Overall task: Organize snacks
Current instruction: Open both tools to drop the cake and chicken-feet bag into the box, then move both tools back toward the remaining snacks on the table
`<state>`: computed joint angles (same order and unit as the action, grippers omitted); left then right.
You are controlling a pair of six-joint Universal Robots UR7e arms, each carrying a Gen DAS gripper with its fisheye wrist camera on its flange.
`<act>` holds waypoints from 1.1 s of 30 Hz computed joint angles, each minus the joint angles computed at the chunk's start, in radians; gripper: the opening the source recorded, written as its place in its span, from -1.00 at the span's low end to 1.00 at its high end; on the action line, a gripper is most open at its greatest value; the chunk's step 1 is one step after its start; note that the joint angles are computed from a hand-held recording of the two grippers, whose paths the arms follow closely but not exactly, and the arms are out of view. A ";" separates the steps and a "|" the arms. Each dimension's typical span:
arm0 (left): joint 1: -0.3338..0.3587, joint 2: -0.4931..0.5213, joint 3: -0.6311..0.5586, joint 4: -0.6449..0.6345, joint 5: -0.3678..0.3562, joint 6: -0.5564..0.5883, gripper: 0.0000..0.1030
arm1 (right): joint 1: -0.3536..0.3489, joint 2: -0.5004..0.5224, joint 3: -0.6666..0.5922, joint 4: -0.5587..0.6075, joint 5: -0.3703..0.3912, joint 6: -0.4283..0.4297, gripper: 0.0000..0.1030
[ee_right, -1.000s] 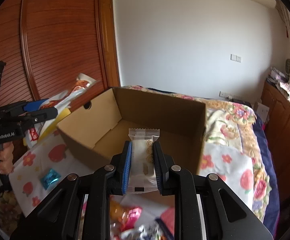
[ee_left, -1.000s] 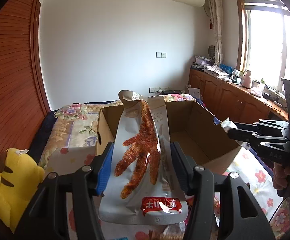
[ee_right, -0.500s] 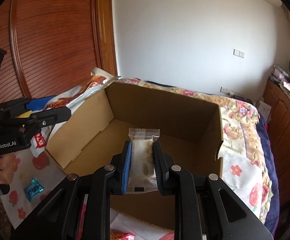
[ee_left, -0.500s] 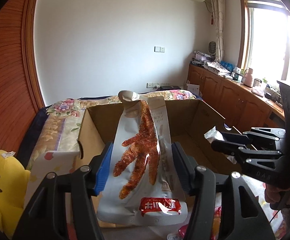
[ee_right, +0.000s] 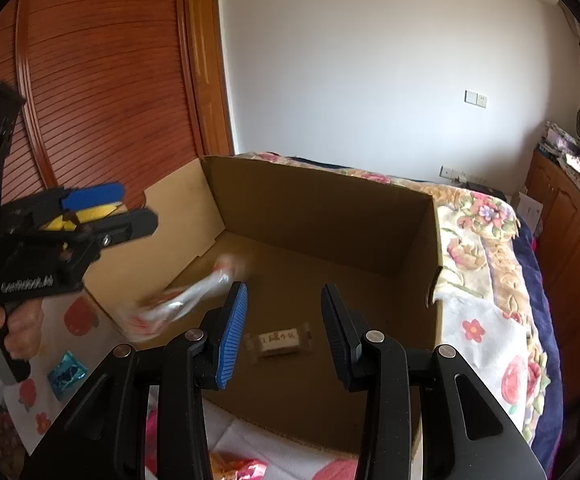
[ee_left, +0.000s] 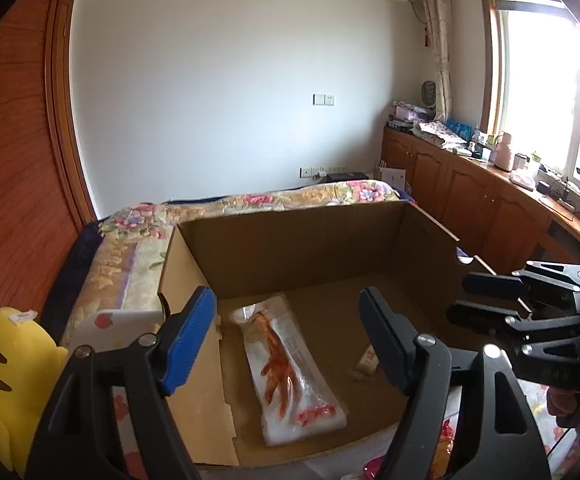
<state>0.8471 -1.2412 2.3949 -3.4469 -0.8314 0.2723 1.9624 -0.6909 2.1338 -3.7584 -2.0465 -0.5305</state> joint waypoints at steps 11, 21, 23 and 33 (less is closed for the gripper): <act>-0.149 -0.195 0.175 0.111 0.082 -0.097 0.46 | 0.074 -0.103 0.149 -0.012 -0.016 0.063 -0.15; -0.263 -0.397 0.312 0.340 0.127 -0.297 0.46 | 0.143 -0.160 0.287 -0.060 -0.085 0.139 -0.10; -0.280 -0.423 0.329 0.380 0.134 -0.337 0.46 | 0.158 -0.163 0.303 -0.063 -0.100 0.152 -0.10; -0.320 -0.509 0.400 0.504 0.131 -0.465 0.46 | 0.162 -0.134 0.374 -0.118 -0.115 0.192 -0.07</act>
